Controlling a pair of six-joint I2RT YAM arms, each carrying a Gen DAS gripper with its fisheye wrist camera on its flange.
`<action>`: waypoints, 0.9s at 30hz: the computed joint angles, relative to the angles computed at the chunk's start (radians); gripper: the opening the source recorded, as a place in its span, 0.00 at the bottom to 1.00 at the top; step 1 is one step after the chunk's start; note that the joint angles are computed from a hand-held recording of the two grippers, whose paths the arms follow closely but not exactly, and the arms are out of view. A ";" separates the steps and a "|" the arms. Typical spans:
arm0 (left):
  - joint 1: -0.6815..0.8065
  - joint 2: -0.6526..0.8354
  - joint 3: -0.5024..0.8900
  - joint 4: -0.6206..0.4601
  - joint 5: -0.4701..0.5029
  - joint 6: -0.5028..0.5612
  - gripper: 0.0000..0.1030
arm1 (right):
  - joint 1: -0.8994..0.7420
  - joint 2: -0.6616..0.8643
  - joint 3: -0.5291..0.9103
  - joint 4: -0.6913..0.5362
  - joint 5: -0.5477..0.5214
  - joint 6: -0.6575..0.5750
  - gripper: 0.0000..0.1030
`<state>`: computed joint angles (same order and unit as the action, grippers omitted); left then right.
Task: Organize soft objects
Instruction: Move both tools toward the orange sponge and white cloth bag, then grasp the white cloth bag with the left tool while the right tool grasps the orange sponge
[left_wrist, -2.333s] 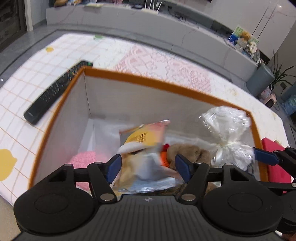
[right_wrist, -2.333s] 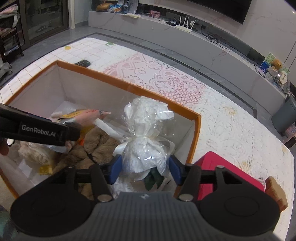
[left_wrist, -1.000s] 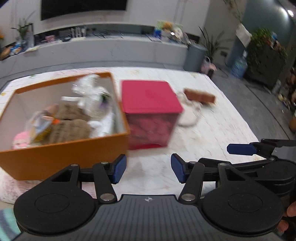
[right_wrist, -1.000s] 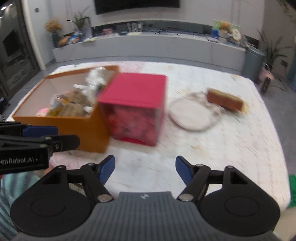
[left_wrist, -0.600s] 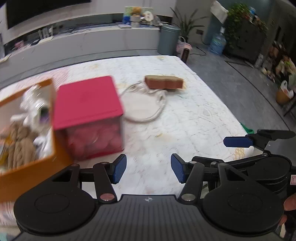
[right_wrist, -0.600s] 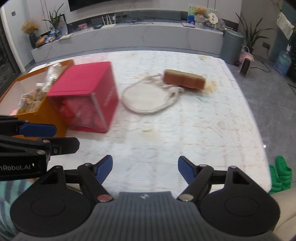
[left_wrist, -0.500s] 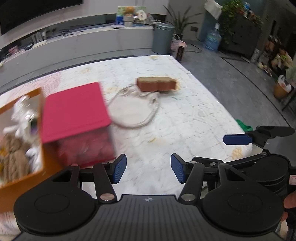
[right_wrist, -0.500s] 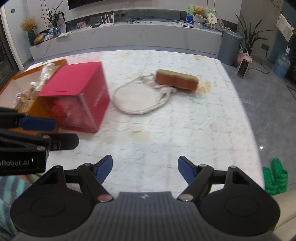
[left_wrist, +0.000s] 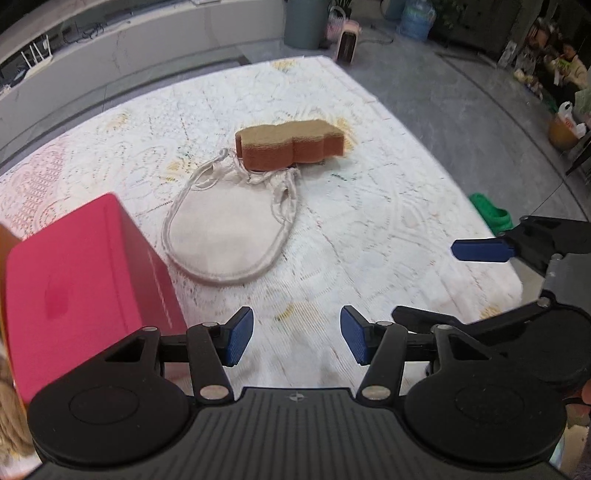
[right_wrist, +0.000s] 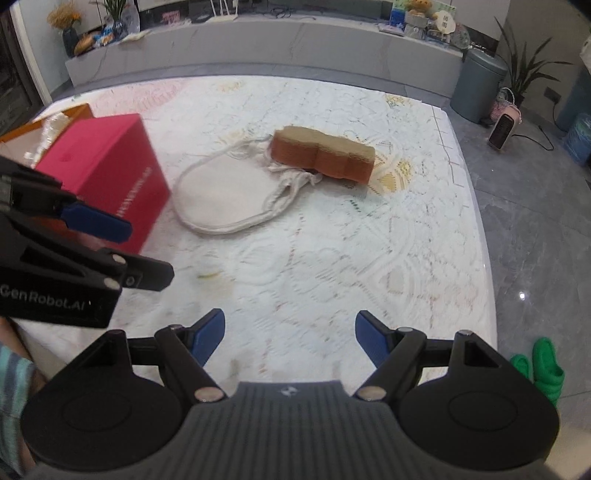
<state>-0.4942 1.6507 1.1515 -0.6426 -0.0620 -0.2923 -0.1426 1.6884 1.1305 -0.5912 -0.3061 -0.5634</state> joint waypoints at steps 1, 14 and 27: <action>0.014 0.033 0.029 -0.008 0.005 0.010 0.63 | 0.002 0.025 0.023 -0.004 0.000 -0.007 0.74; 0.077 0.375 0.281 0.098 -0.018 -0.032 0.74 | 0.040 0.311 0.346 -0.089 0.061 -0.076 0.75; 0.078 0.529 0.378 0.222 -0.107 -0.102 0.71 | 0.062 0.525 0.627 -0.142 0.082 -0.153 0.86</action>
